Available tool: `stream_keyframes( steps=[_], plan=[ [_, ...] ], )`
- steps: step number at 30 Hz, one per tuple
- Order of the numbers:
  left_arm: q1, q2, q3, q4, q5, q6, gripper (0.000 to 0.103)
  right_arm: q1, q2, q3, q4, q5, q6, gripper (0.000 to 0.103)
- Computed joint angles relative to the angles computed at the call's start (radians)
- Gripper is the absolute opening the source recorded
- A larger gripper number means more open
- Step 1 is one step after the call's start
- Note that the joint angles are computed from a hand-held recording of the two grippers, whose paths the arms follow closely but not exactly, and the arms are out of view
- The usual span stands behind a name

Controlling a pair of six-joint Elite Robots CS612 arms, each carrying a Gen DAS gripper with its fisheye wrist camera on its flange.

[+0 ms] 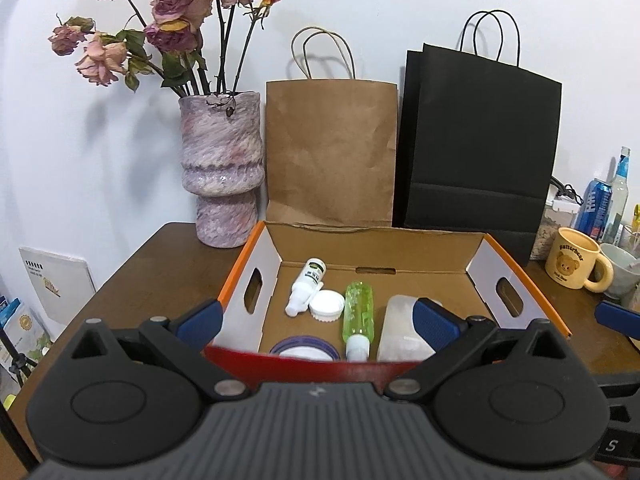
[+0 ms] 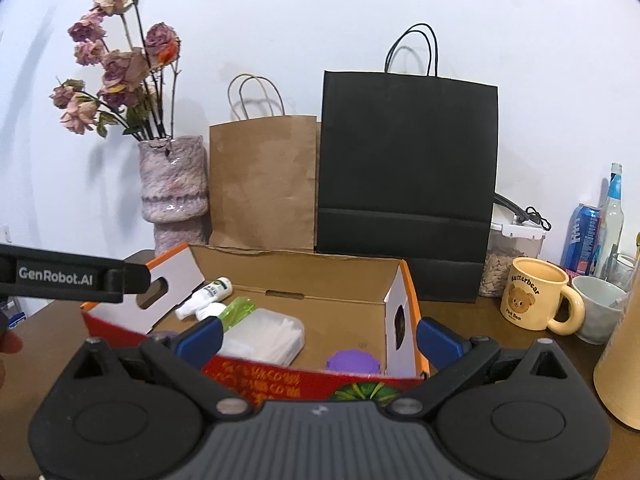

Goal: Organize rigid objects
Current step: 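Withdraw both tools from the box toward the items on the table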

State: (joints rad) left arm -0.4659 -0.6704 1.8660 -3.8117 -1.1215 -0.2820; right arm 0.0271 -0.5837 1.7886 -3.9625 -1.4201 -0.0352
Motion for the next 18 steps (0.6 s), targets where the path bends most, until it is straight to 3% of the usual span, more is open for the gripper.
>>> stream_keyframes(
  steps=[18],
  plan=[
    [-0.032,-0.053,0.131,-0.063,0.0,-0.017,0.103,0.004,-0.039,0.125,-0.076,0.009,-0.03,0.103]
  ],
)
